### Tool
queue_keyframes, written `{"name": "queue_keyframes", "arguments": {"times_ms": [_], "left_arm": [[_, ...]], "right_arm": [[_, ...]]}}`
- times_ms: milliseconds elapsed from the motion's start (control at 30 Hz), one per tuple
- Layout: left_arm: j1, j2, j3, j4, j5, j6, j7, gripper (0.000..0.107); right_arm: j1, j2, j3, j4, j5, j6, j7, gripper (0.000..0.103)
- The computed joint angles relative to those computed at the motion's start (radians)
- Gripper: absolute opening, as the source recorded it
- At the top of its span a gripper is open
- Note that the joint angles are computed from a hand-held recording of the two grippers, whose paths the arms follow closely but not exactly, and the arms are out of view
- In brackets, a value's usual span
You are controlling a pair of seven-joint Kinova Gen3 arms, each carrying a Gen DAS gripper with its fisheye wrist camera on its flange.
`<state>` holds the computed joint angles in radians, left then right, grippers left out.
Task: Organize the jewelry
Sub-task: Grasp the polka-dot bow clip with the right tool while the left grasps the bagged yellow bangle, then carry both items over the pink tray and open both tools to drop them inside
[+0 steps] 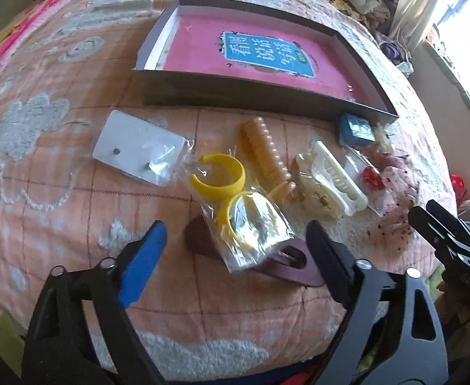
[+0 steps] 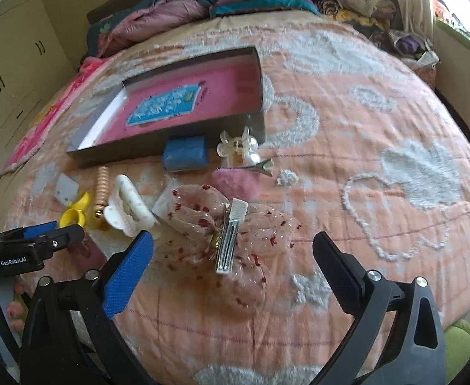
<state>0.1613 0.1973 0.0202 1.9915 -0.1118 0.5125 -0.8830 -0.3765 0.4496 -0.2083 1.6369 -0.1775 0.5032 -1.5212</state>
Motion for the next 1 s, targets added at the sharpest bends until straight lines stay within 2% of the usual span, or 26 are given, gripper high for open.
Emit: {"name": "queue_keyframes", "arguments": {"times_ms": [33, 67, 133, 200, 267, 467, 533, 633, 667, 733, 833, 900, 933, 1000], "left_arm": [[-0.008, 0.003, 0.003, -0.001, 0.01, -0.002, -0.014, 0.07], [-0.03, 0.007, 0.018, 0.003, 0.034, -0.017, -0.041, 0.063], [-0.017, 0.011, 0.005, 0.001, 0.033, -0.026, -0.052, 0.057], [-0.011, 0.014, 0.004, -0.003, 0.018, -0.027, -0.053, 0.043], [-0.024, 0.007, 0.013, 0.003, 0.037, -0.043, -0.083, 0.042], [-0.046, -0.028, 0.023, 0.018, 0.086, -0.061, -0.154, 0.037], [-0.056, -0.055, 0.031, 0.027, 0.106, -0.064, -0.186, 0.014], [-0.058, -0.085, 0.029, 0.02, 0.112, -0.048, -0.205, 0.013], [-0.065, -0.092, 0.03, 0.018, 0.123, -0.045, -0.219, 0.009], [-0.091, -0.106, 0.038, 0.022, 0.161, -0.051, -0.268, 0.006], [-0.082, -0.105, 0.026, 0.014, 0.143, -0.042, -0.263, 0.006], [-0.098, -0.096, 0.028, 0.008, 0.175, -0.029, -0.294, 0.008], [-0.097, -0.092, 0.026, 0.005, 0.175, -0.026, -0.291, 0.011], [-0.089, -0.084, 0.021, 0.002, 0.157, -0.03, -0.267, 0.029]], "right_arm": [[0.025, 0.019, -0.02, -0.017, -0.024, 0.022, 0.017, 0.07], [0.047, 0.035, -0.037, -0.029, -0.05, 0.036, 0.032, 0.058], [0.097, 0.051, -0.071, -0.027, -0.11, 0.04, 0.072, 0.048], [0.139, 0.042, -0.097, 0.002, -0.156, 0.008, 0.117, 0.037], [0.174, 0.026, -0.118, 0.026, -0.197, -0.015, 0.162, 0.029], [0.257, -0.041, -0.154, 0.081, -0.292, -0.063, 0.285, 0.027], [0.279, -0.07, -0.159, 0.099, -0.326, -0.076, 0.318, 0.027], [0.296, -0.092, -0.162, 0.1, -0.372, -0.075, 0.366, 0.027], [0.303, -0.1, -0.165, 0.097, -0.387, -0.074, 0.387, 0.027], [0.278, -0.11, -0.143, 0.089, -0.388, -0.075, 0.39, 0.027], [0.253, -0.122, -0.126, 0.087, -0.387, -0.085, 0.401, 0.027], [0.257, -0.127, -0.13, 0.095, -0.405, -0.09, 0.414, 0.027], [0.254, -0.128, -0.128, 0.098, -0.409, -0.092, 0.416, 0.027], [0.241, -0.129, -0.117, 0.1, -0.406, -0.093, 0.408, 0.027]]}}
